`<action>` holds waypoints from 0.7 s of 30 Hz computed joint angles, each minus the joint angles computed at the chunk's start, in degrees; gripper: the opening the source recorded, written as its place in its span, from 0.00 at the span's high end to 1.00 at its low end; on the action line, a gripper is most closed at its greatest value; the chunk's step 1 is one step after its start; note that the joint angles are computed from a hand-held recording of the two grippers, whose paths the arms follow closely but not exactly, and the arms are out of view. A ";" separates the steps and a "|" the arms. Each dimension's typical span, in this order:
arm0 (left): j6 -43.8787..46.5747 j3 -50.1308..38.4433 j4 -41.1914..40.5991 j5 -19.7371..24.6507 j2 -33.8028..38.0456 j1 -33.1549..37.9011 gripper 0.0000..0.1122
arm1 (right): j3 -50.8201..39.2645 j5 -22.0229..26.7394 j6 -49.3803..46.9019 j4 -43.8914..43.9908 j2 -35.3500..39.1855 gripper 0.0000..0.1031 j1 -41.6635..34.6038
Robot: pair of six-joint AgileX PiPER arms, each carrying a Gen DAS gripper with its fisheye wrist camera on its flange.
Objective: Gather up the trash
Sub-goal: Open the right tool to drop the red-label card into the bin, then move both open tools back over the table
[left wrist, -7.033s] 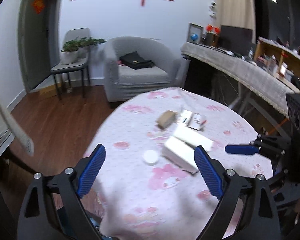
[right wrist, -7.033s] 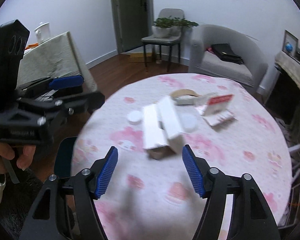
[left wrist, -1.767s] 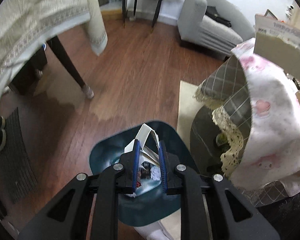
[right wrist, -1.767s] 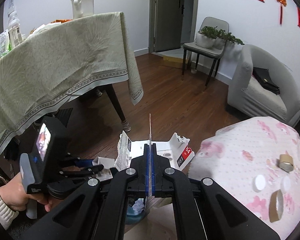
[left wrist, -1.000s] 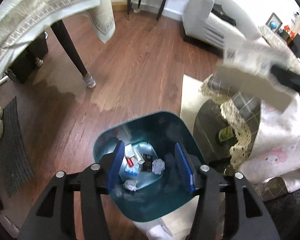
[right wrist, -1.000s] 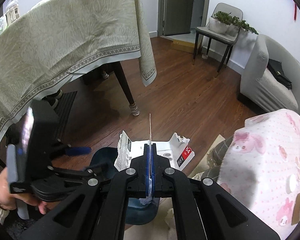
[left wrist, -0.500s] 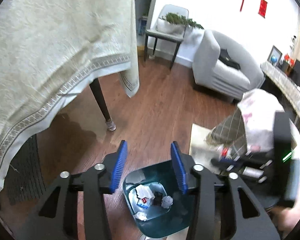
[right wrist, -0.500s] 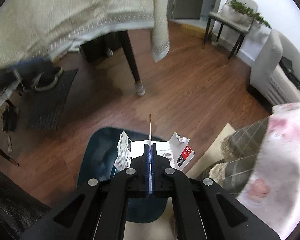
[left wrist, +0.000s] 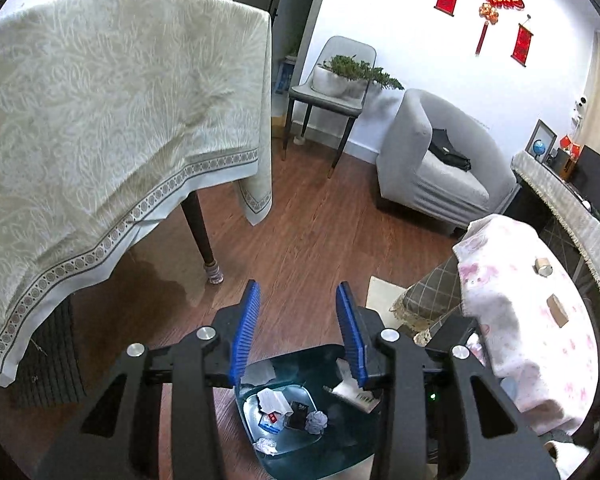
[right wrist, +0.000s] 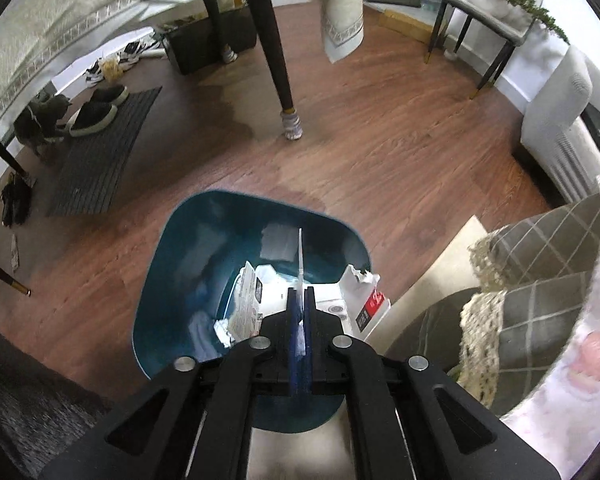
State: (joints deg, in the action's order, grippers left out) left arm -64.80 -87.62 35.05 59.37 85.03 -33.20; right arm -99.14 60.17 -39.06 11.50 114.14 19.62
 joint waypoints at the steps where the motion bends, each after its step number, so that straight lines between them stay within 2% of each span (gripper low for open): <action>1: 0.02 -0.33 -0.18 0.09 -0.02 0.03 0.63 | 0.42 0.02 -0.27 -0.01 0.17 0.92 -0.09; 2: 0.04 -0.40 -0.26 -0.04 -0.12 0.03 0.61 | 0.43 0.03 -0.35 -0.15 0.35 0.87 -0.14; 4: -0.34 -1.15 0.38 0.33 0.07 -0.46 0.58 | 1.58 -0.70 -1.16 0.08 -0.01 0.61 -0.51; 15: 0.00 -8.37 3.95 3.57 3.67 -3.24 0.48 | 1.58 1.76 -5.65 5.36 -2.54 0.59 -3.25; 18: 0.42 -10.90 4.83 4.69 5.04 -4.23 0.46 | 1.53 3.29 -7.76 8.24 -4.90 0.56 -4.47; 21: 0.70 -13.72 6.48 5.90 6.47 -5.62 0.40 | 0.77 4.88 -9.49 11.31 -7.21 0.51 -6.09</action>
